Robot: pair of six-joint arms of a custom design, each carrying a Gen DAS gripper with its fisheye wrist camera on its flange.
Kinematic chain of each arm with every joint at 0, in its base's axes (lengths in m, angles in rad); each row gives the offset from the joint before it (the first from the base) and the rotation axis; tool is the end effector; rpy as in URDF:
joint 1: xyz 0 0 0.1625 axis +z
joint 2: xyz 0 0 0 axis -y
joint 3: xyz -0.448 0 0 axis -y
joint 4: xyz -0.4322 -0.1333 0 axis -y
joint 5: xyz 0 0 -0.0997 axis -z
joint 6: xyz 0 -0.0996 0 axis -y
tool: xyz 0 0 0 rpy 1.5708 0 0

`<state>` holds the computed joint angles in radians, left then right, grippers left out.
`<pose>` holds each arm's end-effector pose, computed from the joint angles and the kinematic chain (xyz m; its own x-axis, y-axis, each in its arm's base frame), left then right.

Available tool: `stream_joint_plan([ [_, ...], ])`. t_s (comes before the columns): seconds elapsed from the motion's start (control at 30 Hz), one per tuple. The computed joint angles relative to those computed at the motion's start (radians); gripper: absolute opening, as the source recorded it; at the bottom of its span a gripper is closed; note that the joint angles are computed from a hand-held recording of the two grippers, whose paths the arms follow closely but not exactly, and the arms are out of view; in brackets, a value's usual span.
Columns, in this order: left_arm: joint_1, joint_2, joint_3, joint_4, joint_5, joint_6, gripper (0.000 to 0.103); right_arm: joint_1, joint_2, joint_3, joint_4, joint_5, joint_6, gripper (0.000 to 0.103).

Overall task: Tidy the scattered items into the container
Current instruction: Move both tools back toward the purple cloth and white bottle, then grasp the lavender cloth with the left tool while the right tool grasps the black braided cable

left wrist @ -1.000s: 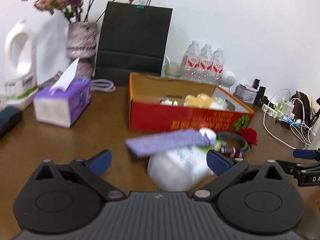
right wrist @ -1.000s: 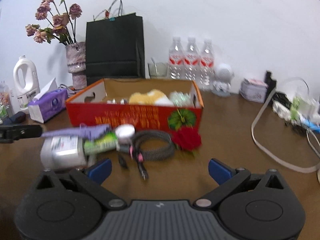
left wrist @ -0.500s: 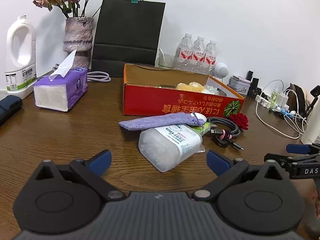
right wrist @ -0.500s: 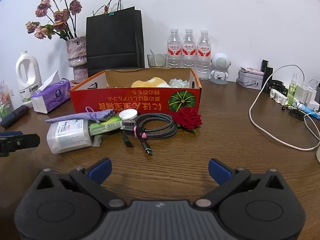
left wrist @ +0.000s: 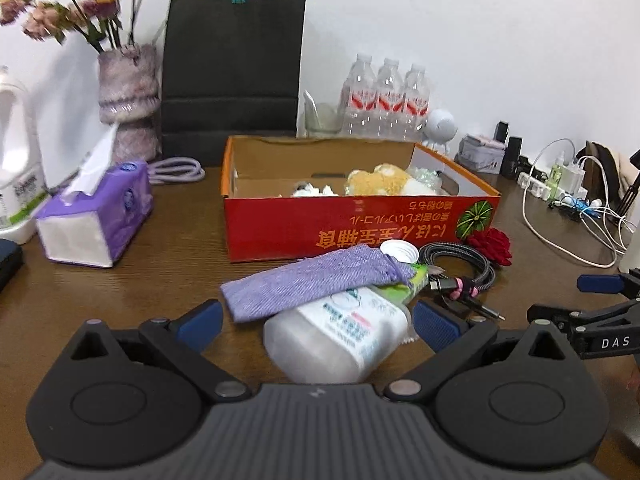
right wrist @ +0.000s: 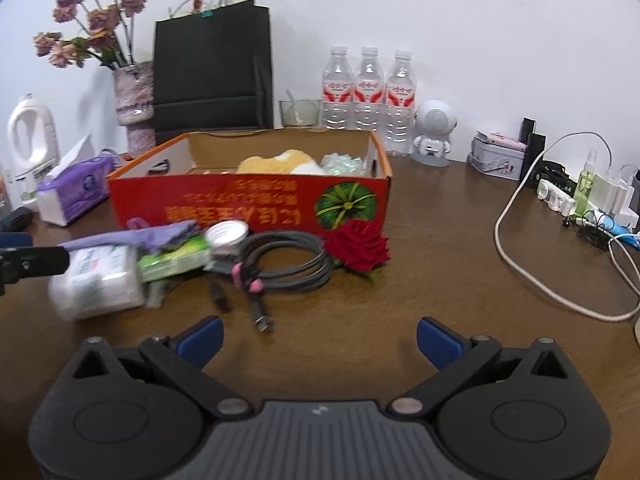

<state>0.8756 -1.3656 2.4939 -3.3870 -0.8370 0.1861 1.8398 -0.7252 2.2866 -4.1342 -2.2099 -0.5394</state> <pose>-0.1028 -0.4355 0.2167 -0.7365 0.2564 -0.6259 0.6422 0.5554 -0.5282 0.1936 -0.4242 0.0684 -0.7050 -0.0340 0.7084 -0.5888 0.5848 -0.5579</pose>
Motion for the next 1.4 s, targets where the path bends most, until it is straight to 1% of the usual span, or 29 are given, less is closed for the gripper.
stream_joint_plan([
  [0.1,0.019,0.033,-0.052,0.057,-0.029,-0.006,0.103,-0.013,-0.008,-0.033,0.025,-0.006,-0.021,0.095],
  [0.3,0.026,0.123,-0.119,0.073,-0.007,0.083,0.102,-0.018,-0.012,-0.062,0.080,0.033,-0.020,0.095],
  [0.33,0.029,0.136,-0.128,0.074,0.000,0.094,0.099,-0.018,-0.009,-0.066,0.088,0.038,-0.020,0.094],
  [0.4,0.034,0.155,-0.142,0.080,0.015,0.110,0.087,-0.018,0.002,-0.081,0.103,0.044,-0.011,0.093],
  [0.47,0.041,0.168,-0.154,0.087,0.020,0.123,0.082,-0.018,0.010,-0.097,0.118,0.050,0.002,0.092],
  [0.57,0.055,0.173,-0.161,0.084,-0.008,0.128,0.082,-0.016,0.022,-0.124,0.128,0.047,0.020,0.089],
  [0.63,0.058,0.178,-0.162,0.069,-0.019,0.137,0.079,-0.013,0.030,-0.146,0.131,0.038,0.032,0.086],
  [0.67,0.060,0.181,-0.163,0.061,-0.024,0.142,0.074,-0.013,0.032,-0.158,0.136,0.033,0.039,0.085],
  [0.73,0.065,0.185,-0.163,0.044,-0.033,0.143,0.064,-0.014,0.038,-0.180,0.153,0.018,0.056,0.080],
  [0.77,0.066,0.189,-0.163,0.033,-0.034,0.145,0.057,-0.016,0.040,-0.189,0.161,0.012,0.066,0.078],
  [0.83,0.072,0.198,-0.159,0.001,-0.038,0.150,0.052,-0.021,0.046,-0.202,0.178,0.004,0.085,0.075],
  [0.87,0.074,0.200,-0.157,-0.015,-0.044,0.157,0.048,-0.024,0.050,-0.207,0.183,0.000,0.091,0.075],
  [1.03,0.080,0.225,-0.142,-0.116,-0.060,0.243,0.048,-0.028,0.068,-0.221,0.179,-0.020,0.090,0.075],
  [1.13,0.091,0.220,-0.145,-0.109,-0.083,0.237,0.048,-0.029,0.073,-0.226,0.174,-0.034,0.094,0.075],
  [1.2,0.090,0.224,-0.144,-0.117,-0.078,0.235,0.045,-0.030,0.074,-0.227,0.175,-0.040,0.099,0.075],
  [1.27,0.084,0.238,-0.143,-0.144,-0.059,0.248,0.043,-0.030,0.075,-0.227,0.178,-0.044,0.105,0.072],
  [1.3,0.079,0.246,-0.143,-0.157,-0.043,0.259,0.041,-0.030,0.075,-0.226,0.180,-0.045,0.110,0.067],
  [1.33,0.075,0.255,-0.143,-0.170,-0.028,0.272,0.039,-0.028,0.075,-0.224,0.180,-0.048,0.114,0.059],
  [1.4,0.074,0.258,-0.144,-0.170,-0.020,0.270,0.030,-0.025,0.078,-0.222,0.172,-0.053,0.116,0.050],
])
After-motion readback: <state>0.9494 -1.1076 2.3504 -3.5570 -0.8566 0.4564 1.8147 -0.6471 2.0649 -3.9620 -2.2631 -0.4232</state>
